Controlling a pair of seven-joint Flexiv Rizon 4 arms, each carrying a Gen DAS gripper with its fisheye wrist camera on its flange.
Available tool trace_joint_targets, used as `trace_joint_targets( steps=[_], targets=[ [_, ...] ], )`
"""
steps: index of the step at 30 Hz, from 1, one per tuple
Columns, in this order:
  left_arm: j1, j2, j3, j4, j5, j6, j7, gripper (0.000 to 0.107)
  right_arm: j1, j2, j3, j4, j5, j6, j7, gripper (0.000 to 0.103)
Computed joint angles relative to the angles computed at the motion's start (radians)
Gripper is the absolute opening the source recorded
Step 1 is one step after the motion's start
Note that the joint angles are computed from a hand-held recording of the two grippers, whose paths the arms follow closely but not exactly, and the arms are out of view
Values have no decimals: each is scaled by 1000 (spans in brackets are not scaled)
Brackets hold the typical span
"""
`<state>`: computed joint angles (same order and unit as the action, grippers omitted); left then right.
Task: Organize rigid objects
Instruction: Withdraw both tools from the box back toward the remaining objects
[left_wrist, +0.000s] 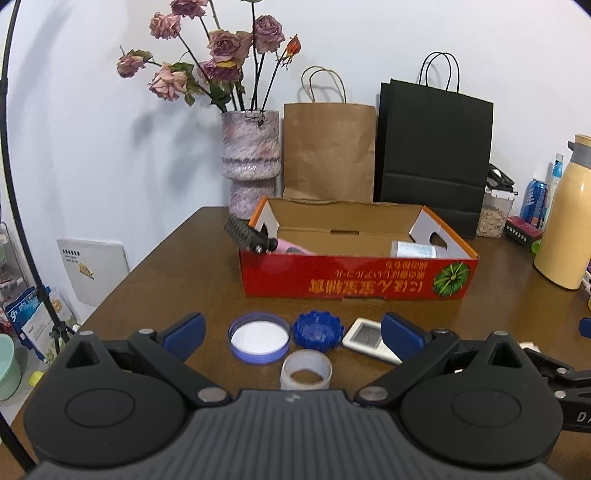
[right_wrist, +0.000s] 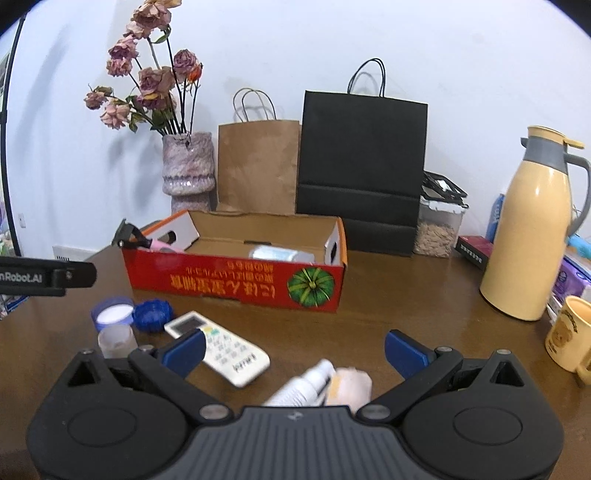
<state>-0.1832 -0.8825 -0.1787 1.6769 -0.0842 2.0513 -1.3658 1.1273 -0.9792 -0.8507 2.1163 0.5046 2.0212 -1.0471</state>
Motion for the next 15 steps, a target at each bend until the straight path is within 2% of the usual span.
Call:
trace_joint_targets(
  steps=[15],
  targets=[
    [18, -6, 1, 84, 40, 88, -34, 103, -5, 7, 76, 75, 59, 58, -15, 103]
  ],
)
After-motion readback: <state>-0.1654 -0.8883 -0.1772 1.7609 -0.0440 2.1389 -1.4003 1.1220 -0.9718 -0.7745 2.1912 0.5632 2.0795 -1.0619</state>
